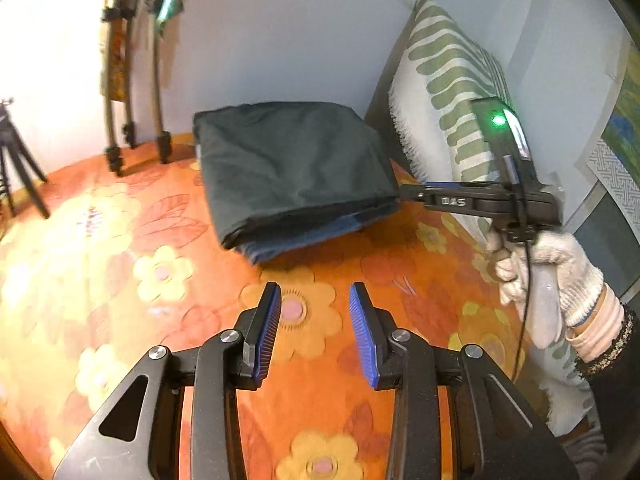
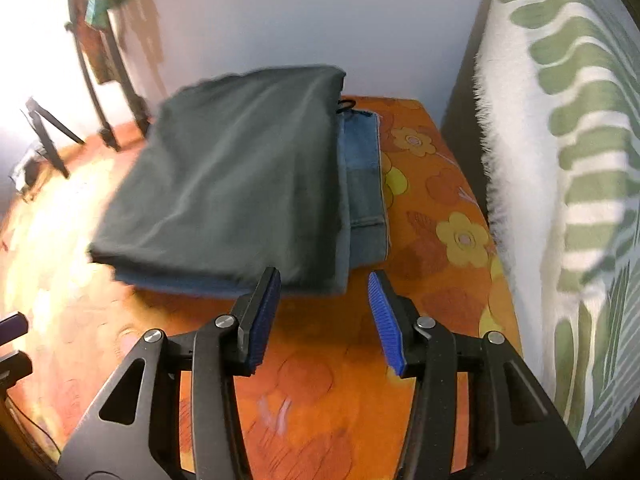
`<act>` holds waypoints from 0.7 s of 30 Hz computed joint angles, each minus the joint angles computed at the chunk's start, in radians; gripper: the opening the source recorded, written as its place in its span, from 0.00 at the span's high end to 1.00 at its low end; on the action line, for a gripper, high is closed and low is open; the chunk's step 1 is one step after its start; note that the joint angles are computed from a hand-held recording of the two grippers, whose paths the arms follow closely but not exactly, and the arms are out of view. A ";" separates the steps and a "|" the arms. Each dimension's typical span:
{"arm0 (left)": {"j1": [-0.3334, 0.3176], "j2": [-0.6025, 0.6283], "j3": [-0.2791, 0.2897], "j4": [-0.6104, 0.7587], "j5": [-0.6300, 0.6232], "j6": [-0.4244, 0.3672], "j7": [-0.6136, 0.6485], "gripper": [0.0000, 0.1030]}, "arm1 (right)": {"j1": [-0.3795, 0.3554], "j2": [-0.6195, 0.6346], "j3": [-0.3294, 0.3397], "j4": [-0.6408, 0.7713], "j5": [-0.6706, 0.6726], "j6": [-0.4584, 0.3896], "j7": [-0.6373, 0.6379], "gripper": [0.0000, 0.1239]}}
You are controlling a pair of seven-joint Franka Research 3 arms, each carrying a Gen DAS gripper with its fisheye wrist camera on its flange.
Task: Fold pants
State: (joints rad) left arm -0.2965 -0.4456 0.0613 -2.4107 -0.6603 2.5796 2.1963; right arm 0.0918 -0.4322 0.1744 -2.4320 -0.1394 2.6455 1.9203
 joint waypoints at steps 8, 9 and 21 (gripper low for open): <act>-0.005 -0.199 0.042 -0.120 0.017 0.019 -0.036 0.45 | 0.049 -0.272 0.071 -0.132 0.046 -0.057 0.030 0.60; -0.008 -0.225 0.046 -0.134 0.024 0.026 -0.045 0.44 | 0.052 -0.302 0.084 -0.141 0.046 -0.068 0.039 0.60; -0.052 -0.405 0.091 -0.269 0.157 0.180 -0.182 0.23 | 0.106 -0.588 0.205 -0.239 0.097 -0.135 0.195 0.49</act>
